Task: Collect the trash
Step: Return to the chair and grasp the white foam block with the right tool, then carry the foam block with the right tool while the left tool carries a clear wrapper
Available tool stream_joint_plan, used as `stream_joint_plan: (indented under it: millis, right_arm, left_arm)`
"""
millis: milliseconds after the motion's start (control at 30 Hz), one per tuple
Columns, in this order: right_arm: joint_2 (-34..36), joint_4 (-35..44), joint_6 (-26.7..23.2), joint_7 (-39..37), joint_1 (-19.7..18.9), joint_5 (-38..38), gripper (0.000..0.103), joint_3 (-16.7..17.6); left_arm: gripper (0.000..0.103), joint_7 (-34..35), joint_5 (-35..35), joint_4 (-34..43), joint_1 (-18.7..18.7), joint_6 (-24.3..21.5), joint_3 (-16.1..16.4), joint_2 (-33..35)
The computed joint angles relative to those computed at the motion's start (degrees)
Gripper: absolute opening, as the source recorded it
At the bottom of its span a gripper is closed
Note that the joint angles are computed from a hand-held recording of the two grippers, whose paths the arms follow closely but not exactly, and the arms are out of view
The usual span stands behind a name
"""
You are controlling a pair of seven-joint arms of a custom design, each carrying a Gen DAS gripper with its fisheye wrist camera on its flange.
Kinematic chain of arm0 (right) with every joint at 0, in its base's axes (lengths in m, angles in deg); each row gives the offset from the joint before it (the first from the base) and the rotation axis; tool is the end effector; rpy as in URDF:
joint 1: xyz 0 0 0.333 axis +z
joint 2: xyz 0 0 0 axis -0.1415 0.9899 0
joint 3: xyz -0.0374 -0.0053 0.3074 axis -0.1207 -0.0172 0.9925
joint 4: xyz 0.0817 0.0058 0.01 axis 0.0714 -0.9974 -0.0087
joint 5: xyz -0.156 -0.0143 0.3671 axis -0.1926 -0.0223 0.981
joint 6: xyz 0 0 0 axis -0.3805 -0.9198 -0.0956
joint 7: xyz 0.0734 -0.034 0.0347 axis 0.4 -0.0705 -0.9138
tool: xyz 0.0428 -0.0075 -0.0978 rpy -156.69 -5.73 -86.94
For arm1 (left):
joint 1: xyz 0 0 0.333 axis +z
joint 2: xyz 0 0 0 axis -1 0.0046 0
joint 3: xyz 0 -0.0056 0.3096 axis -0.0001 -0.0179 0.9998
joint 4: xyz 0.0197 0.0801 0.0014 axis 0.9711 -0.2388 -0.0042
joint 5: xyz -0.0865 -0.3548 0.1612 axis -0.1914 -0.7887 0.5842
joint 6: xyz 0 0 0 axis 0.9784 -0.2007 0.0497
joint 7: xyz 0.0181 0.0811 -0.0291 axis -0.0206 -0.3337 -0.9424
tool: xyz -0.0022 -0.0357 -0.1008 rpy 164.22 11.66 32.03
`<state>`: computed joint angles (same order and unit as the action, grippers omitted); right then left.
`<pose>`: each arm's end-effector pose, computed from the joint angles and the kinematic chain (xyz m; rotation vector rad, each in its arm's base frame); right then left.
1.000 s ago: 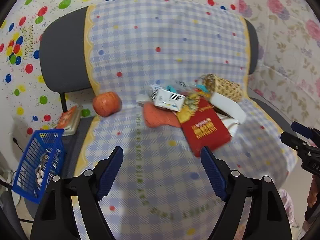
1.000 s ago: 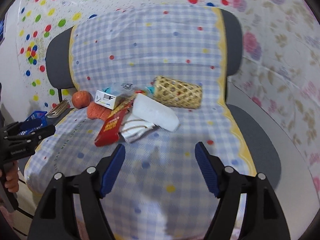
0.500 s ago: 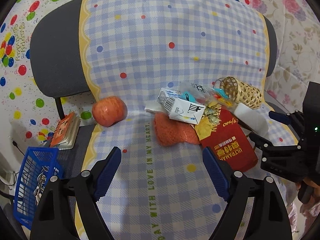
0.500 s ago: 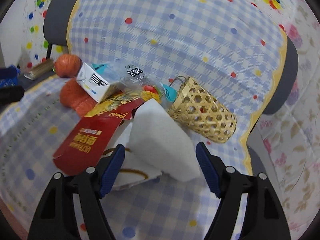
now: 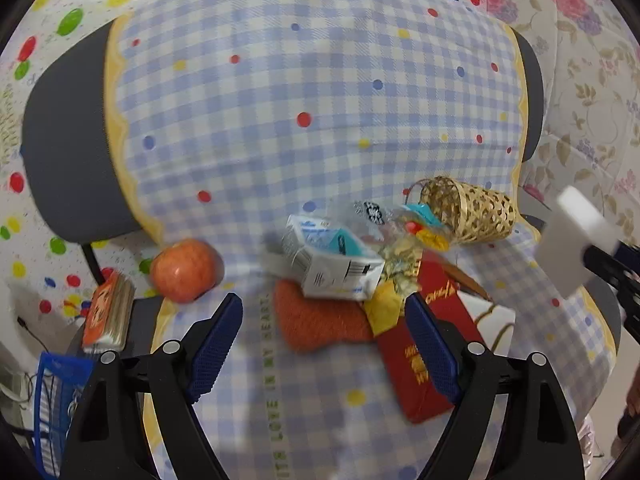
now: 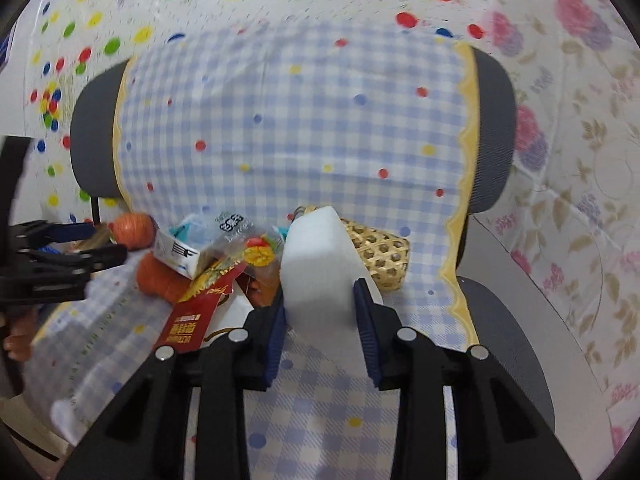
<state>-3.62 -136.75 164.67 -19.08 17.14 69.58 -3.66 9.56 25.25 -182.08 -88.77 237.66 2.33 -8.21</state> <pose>0.5193 0.1009 0.5086 -1.8572 1.2553 -0.7106 0.5327 -0.1280 0.5076 -1.7346 1.7213 -0.7292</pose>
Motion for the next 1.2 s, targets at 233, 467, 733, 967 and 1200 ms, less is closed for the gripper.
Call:
stream_joint_plan:
  millis: [233, 467, 733, 967, 1200]
  right_arm:
    - [-2.1, -0.74, -1.08, -4.43, 2.62, 7.0, 0.033, -3.07]
    - [0.11, 0.99, -3.67, -5.3, -0.67, 10.66, 0.033, -1.53]
    - [-0.37, 1.03, -4.35, -8.4, -3.35, 15.47, 0.033, 1.27]
    - [-6.39, -1.98, -3.39, -15.17, 0.1, 22.55, 0.033, -0.23]
    - [-13.94, -7.19, -2.71, -17.3, 3.37, 25.81, 0.033, -1.53]
  left_arm:
    - [0.067, 16.82, -16.4, 11.98, -3.55, -3.24, 2.83, 11.07]
    - [0.063, 30.52, -33.44, 27.44, -1.99, -14.35, 1.81, 23.21]
    - [0.007, 38.95, -45.89, 28.75, 0.12, -14.89, -0.25, 24.41]
    - [0.0, 43.47, -47.91, 8.55, -3.21, 6.22, 0.0, 6.88]
    - [0.0, 33.55, -36.71, -8.78, -4.0, 17.04, -0.81, -10.0]
